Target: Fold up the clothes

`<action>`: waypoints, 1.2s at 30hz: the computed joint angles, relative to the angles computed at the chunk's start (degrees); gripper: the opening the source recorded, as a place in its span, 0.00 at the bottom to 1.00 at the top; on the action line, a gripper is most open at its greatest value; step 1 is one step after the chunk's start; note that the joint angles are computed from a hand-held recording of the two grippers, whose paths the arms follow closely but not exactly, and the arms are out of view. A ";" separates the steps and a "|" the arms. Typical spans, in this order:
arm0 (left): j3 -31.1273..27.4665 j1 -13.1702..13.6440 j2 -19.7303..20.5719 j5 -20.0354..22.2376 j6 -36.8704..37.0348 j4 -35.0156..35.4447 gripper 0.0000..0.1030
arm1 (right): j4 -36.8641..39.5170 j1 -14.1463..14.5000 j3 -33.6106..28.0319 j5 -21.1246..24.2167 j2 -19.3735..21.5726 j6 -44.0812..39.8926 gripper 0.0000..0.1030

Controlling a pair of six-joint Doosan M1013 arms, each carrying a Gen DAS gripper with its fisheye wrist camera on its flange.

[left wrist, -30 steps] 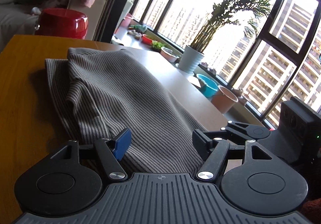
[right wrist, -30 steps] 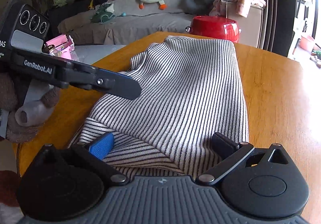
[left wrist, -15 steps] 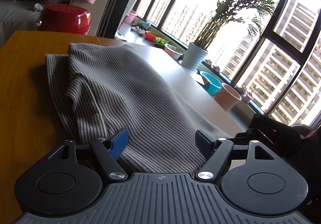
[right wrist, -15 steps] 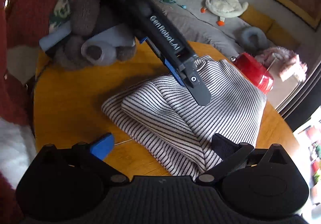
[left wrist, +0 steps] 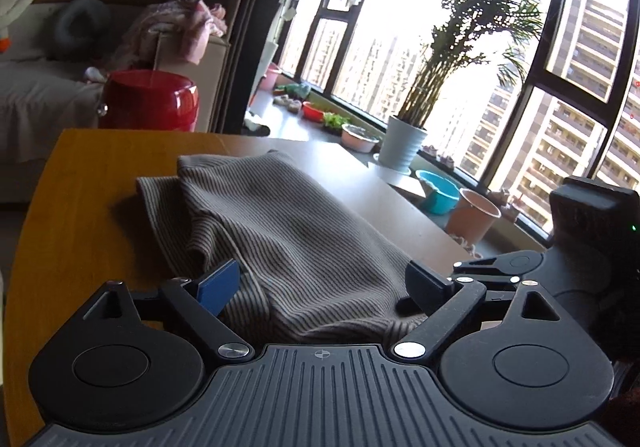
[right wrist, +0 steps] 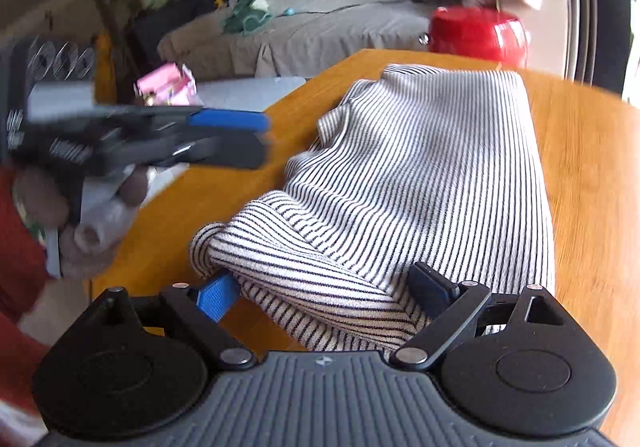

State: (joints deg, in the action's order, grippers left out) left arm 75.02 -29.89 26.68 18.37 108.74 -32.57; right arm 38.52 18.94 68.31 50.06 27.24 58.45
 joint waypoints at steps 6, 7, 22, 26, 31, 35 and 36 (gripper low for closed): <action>2.69 -0.76 -2.33 2.94 10.44 0.98 0.95 | 5.63 -1.69 -0.16 2.01 0.57 1.34 0.89; 2.89 -1.12 -2.42 3.54 10.26 3.28 0.96 | 5.96 -1.79 -0.01 2.10 0.50 1.28 0.90; 1.19 -5.54 2.76 -5.45 23.69 21.60 0.73 | 5.51 -2.44 -5.43 8.95 3.23 6.82 0.90; 0.57 -4.38 3.35 -3.73 33.91 7.07 0.61 | -1.33 -1.19 -6.76 8.02 2.77 7.03 0.90; -3.44 -0.59 5.12 7.09 31.54 -11.39 0.56 | -12.44 0.77 -2.93 -2.98 -1.28 0.57 0.93; -7.15 2.30 7.36 14.53 23.92 -20.58 0.56 | -20.93 2.82 3.53 -16.80 -5.10 -7.06 0.93; -7.63 2.70 7.72 15.31 23.50 -21.97 0.56 | -20.67 3.29 5.69 -21.21 -5.97 -11.21 0.93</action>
State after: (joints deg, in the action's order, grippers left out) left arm 67.39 -27.20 34.40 33.68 132.24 -54.54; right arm 17.85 22.23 74.00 28.85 21.27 47.24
